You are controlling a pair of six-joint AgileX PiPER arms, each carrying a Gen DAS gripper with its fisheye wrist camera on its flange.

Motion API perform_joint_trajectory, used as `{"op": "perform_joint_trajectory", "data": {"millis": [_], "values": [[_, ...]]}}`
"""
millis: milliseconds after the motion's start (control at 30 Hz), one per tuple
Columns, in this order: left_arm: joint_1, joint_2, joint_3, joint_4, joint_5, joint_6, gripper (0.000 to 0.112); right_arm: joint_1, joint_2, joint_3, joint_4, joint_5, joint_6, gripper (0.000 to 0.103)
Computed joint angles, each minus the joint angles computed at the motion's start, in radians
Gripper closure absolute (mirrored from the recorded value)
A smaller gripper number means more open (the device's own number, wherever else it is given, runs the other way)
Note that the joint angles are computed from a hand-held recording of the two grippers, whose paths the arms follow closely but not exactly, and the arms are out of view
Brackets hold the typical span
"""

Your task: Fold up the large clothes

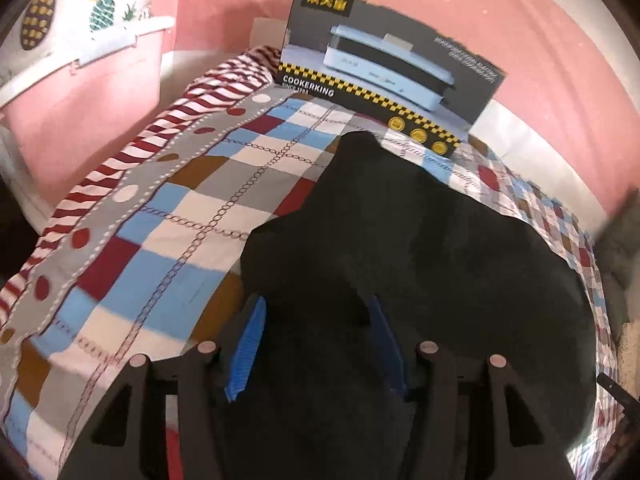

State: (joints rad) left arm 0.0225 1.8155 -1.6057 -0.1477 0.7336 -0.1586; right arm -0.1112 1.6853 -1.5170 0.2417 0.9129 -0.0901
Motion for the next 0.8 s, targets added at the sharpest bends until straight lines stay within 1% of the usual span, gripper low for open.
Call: {"op": "perform_joint_trajectory", "data": {"millis": [33, 133, 167, 200, 267, 300, 333, 367, 467, 567, 667, 733, 800], "values": [[-0.014, -0.047, 0.046, 0.033, -0.005, -0.024, 0.056, 0.004, -0.042, 0.035, -0.001, -0.007, -0.007, 0.081], [-0.076, -0.178, 0.155, 0.166, 0.015, -0.135, 0.056, 0.008, -0.146, 0.109, 0.025, -0.007, -0.031, 0.08], [-0.095, -0.221, 0.19, 0.185, 0.019, -0.156, 0.056, 0.014, -0.197, 0.143, 0.024, -0.004, -0.035, 0.08], [-0.116, -0.275, 0.232, 0.196, 0.025, -0.172, 0.056, 0.021, -0.228, 0.162, 0.017, -0.001, -0.032, 0.078], [-0.165, -0.371, 0.302, 0.234, 0.036, -0.221, 0.056, 0.038, -0.301, 0.204, 0.004, 0.01, -0.025, 0.071], [-0.191, -0.409, 0.326, 0.26, 0.046, -0.248, 0.056, 0.053, -0.346, 0.229, -0.011, 0.015, -0.017, 0.065], [-0.228, -0.455, 0.353, 0.298, 0.06, -0.289, 0.056, 0.067, -0.38, 0.246, -0.028, 0.018, -0.004, 0.063], [-0.262, -0.489, 0.369, 0.33, 0.078, -0.326, 0.056, 0.087, -0.415, 0.265, -0.055, 0.023, 0.019, 0.062], [-0.397, -0.58, 0.408, 0.44, 0.158, -0.451, 0.056, 0.151, -0.514, 0.311, -0.13, 0.045, 0.09, 0.062], [-0.551, -0.646, 0.431, 0.551, 0.251, -0.578, 0.056, 0.23, -0.604, 0.353, -0.208, 0.069, 0.164, 0.062], [-0.687, -0.686, 0.434, 0.618, 0.347, -0.695, 0.055, 0.345, -0.679, 0.381, -0.325, 0.111, 0.282, 0.06], [-0.785, -0.712, 0.438, 0.655, 0.407, -0.777, 0.055, 0.413, -0.727, 0.4, -0.375, 0.14, 0.349, 0.055], [-0.892, -0.728, 0.437, 0.711, 0.477, -0.867, 0.055, 0.526, -0.766, 0.41, -0.465, 0.181, 0.454, 0.055]]}}
